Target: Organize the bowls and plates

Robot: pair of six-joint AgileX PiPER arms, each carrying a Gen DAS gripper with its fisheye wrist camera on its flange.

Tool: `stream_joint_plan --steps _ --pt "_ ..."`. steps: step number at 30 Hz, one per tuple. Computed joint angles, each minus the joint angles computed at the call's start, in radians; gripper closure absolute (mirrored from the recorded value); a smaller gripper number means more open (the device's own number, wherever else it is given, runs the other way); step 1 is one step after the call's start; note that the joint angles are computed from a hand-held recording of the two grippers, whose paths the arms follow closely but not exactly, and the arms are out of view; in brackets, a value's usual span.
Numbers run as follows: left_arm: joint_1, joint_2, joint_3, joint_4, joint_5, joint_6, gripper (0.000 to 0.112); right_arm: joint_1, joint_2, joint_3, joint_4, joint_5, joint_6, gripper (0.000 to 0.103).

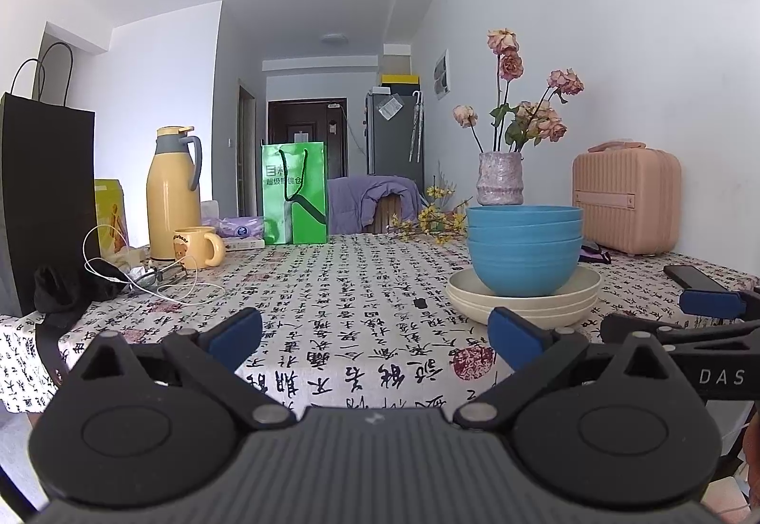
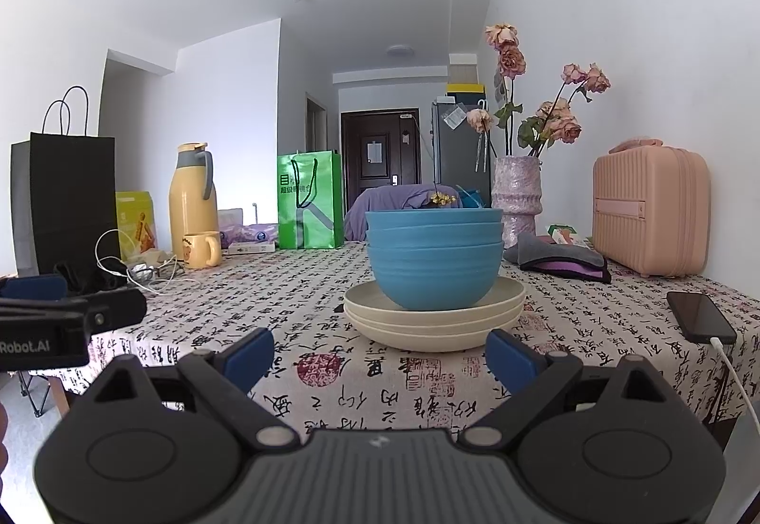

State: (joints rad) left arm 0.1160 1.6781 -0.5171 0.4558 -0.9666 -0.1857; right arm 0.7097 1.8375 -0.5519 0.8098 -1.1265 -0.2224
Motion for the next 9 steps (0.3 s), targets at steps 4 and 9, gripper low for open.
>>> stream_joint_plan --steps 4,9 --pt "-0.002 -0.001 0.001 -0.004 0.002 0.002 0.009 0.001 0.001 -0.002 0.002 -0.001 -0.003 0.007" --pt "0.005 0.001 0.004 0.013 -0.007 -0.006 0.009 0.001 0.004 -0.002 0.001 -0.005 0.002 0.007"
